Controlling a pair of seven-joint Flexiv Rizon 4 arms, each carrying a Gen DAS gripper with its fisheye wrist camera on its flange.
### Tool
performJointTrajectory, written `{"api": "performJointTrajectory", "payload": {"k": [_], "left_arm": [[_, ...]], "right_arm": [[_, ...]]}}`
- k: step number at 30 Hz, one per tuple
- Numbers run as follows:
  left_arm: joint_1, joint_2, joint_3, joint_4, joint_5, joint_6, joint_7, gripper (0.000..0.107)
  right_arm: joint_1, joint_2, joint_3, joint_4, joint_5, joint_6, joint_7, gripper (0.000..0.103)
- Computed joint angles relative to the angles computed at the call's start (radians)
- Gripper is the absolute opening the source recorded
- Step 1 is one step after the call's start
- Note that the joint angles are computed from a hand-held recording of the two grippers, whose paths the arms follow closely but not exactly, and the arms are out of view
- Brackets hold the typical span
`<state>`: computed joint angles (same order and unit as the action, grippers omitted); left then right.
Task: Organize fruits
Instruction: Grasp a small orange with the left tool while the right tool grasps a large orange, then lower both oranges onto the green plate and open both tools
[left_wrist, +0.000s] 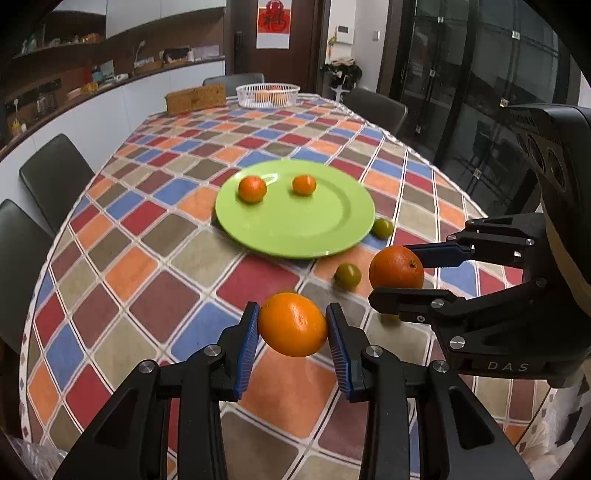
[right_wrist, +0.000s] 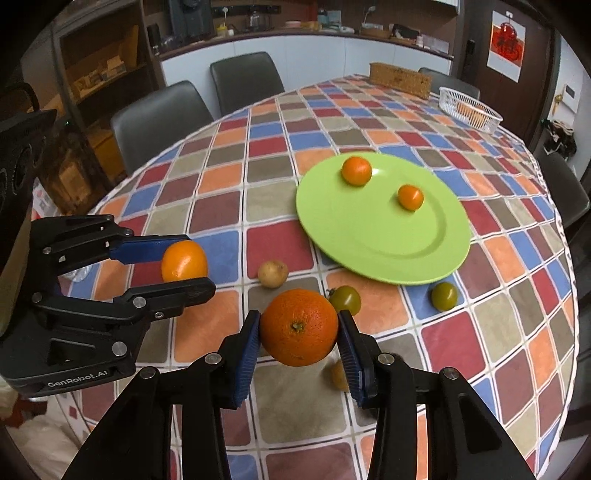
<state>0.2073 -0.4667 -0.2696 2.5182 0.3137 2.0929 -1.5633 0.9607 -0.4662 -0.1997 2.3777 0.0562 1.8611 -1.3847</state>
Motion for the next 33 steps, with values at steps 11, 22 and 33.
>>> {"api": "performJointTrajectory", "payload": {"k": [11, 22, 33], "left_arm": [[-0.017, 0.015, -0.02, -0.081, -0.005, 0.0, -0.02, 0.036], [0.03, -0.042, -0.103, -0.213, -0.004, -0.067, -0.018, 0.036], [0.033, -0.151, -0.143, -0.36, -0.105, -0.18, 0.081, 0.036]], "right_arm": [[0.059, 0.024, -0.105, -0.024, 0.094, 0.051, -0.041, 0.042], [-0.012, -0.002, -0.099, -0.108, 0.125, 0.06, -0.047, 0.042], [-0.227, -0.094, 0.025, -0.253, -0.012, -0.036, 0.051, 0.042]]}}
